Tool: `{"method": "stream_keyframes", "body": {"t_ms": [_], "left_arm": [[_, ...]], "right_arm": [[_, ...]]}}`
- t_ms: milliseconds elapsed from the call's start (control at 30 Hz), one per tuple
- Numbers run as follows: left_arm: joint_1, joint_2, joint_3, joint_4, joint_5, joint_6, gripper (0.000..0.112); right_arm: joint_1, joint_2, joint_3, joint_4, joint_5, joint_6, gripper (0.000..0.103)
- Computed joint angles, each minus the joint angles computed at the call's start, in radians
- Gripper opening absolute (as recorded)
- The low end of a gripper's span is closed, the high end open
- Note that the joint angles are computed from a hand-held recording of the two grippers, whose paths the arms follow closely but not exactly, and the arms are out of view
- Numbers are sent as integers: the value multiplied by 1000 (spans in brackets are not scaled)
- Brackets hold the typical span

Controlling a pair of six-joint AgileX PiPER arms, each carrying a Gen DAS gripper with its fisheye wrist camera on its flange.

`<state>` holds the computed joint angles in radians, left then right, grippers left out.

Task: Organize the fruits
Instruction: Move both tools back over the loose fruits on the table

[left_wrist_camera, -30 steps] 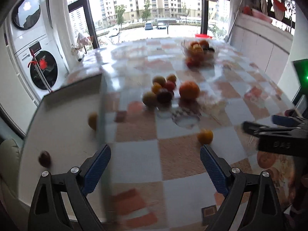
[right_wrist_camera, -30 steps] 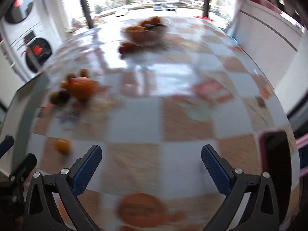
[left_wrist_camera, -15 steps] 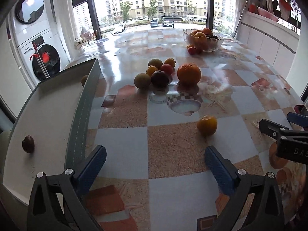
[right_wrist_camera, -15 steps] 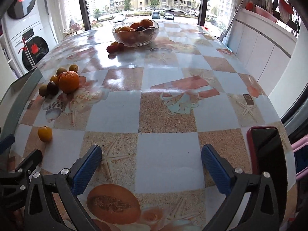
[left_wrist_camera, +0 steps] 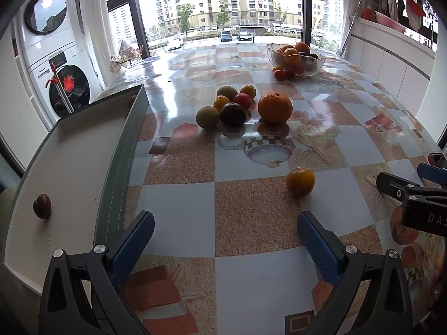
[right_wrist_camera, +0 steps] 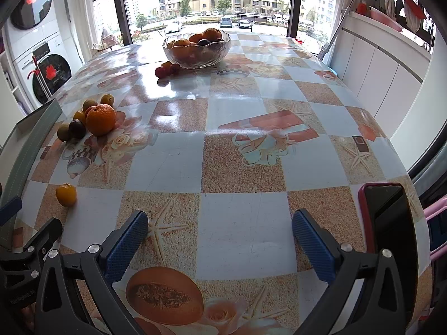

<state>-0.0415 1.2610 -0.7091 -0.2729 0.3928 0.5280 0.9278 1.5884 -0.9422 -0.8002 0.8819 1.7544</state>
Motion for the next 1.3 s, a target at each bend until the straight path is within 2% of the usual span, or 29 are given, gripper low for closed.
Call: {"method": "stream_keyframes", "body": {"t_ms": [800,933,1033,1167,1300], "left_arm": [[7,0,0,-15,7,19,103],[25,23,-61,1,107,25,103],[55,13,-58,11,113,25,103],[133,-26,-10,-97,96,178,103],[147,-18,-49,-119,174,160,103]], "right_arm": [[0,1,0,-5,-3,4,103],[3,-8,4,-6,-3,7,103],[5,-12,7,-9,-4,14,103],[4,-10,6,-8,-3,11,103],[4,-7,1,0,3,-1,103]]}}
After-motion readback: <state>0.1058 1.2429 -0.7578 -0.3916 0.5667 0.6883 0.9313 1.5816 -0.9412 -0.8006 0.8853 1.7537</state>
